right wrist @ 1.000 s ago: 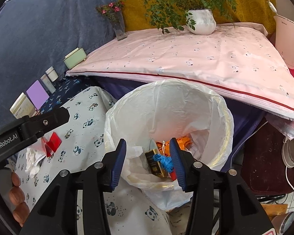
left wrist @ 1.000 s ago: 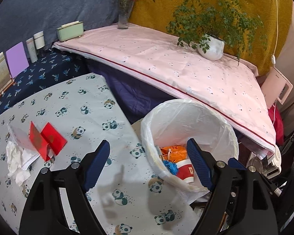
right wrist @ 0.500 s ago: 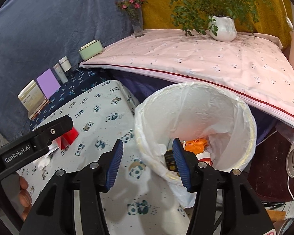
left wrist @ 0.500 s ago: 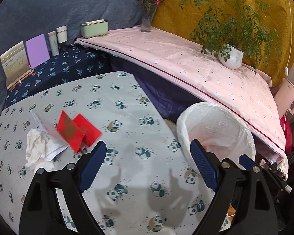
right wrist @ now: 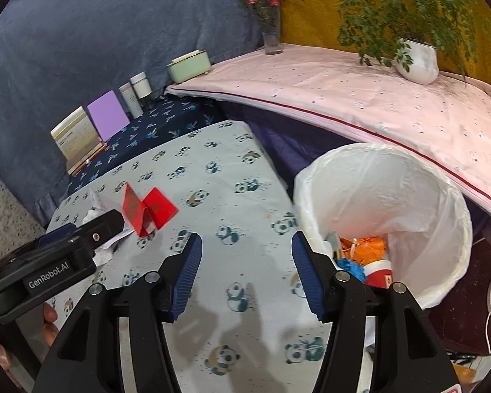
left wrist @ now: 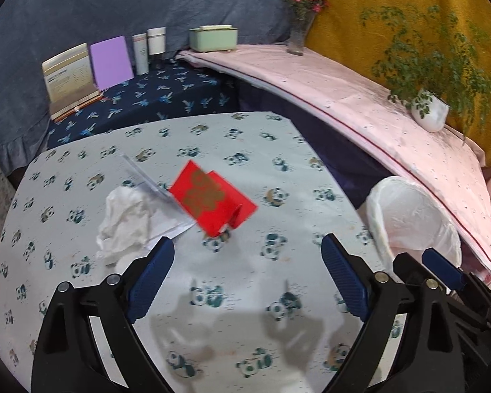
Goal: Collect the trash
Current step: 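Move both open tools back over the tissue and receipt on the table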
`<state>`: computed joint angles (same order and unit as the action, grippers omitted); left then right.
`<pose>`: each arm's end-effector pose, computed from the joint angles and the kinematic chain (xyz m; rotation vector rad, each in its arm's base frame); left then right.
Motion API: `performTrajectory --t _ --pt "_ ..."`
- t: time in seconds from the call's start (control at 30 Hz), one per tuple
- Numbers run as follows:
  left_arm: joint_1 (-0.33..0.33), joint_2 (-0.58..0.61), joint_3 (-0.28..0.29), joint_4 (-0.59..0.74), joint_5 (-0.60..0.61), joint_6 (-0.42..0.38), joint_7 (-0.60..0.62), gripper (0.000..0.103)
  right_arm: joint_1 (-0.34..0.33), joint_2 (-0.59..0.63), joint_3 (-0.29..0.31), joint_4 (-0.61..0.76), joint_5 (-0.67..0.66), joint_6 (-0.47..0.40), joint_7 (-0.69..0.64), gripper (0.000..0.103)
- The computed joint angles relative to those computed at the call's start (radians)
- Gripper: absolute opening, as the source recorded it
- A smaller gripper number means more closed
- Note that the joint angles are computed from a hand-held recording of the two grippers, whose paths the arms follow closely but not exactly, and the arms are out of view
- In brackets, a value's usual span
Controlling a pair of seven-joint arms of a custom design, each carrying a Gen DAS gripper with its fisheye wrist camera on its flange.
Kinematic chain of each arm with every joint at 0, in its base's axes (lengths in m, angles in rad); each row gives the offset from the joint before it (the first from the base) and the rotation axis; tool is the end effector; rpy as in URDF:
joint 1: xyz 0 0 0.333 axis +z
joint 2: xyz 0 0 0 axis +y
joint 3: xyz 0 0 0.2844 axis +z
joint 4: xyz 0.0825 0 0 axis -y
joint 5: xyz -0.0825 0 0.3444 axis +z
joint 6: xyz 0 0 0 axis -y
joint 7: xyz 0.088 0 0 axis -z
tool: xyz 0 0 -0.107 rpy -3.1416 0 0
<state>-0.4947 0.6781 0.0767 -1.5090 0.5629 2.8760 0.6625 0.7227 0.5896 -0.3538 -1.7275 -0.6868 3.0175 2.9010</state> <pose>0.6240 -0.3236 0.3367 -1.7878 1.8572 -0.8227 0.5831 0.3142 0.3231 -1.5492 1.8491 -0.5590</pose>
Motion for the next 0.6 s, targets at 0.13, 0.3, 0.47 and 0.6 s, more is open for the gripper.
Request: performTrajectory --t 0.13,0.3,0.47,0.6 --pt "-0.004 -0.028 0.037 -0.058 0.029 0.007 -0.04 0.087 -0.038 0.044 0.075 0.078 0.052 -0.032 -0.085 0.056" --pt "0.017 -0.055 0.054 -0.12 0.05 0.016 -0.086 0.088 -0.064 0.102 0.138 0.17 0.125 -0.068 -0.193 0.056" --pt "0.059 -0.052 0.05 -0.139 0.05 0.005 -0.103 0.088 -0.078 0.164 0.184 0.264 0.202 -0.106 -0.299 0.056" --pt "0.097 -0.036 0.033 -0.13 0.029 -0.003 -0.084 0.088 -0.093 0.232 0.225 0.372 0.27 -0.15 -0.392 0.056"
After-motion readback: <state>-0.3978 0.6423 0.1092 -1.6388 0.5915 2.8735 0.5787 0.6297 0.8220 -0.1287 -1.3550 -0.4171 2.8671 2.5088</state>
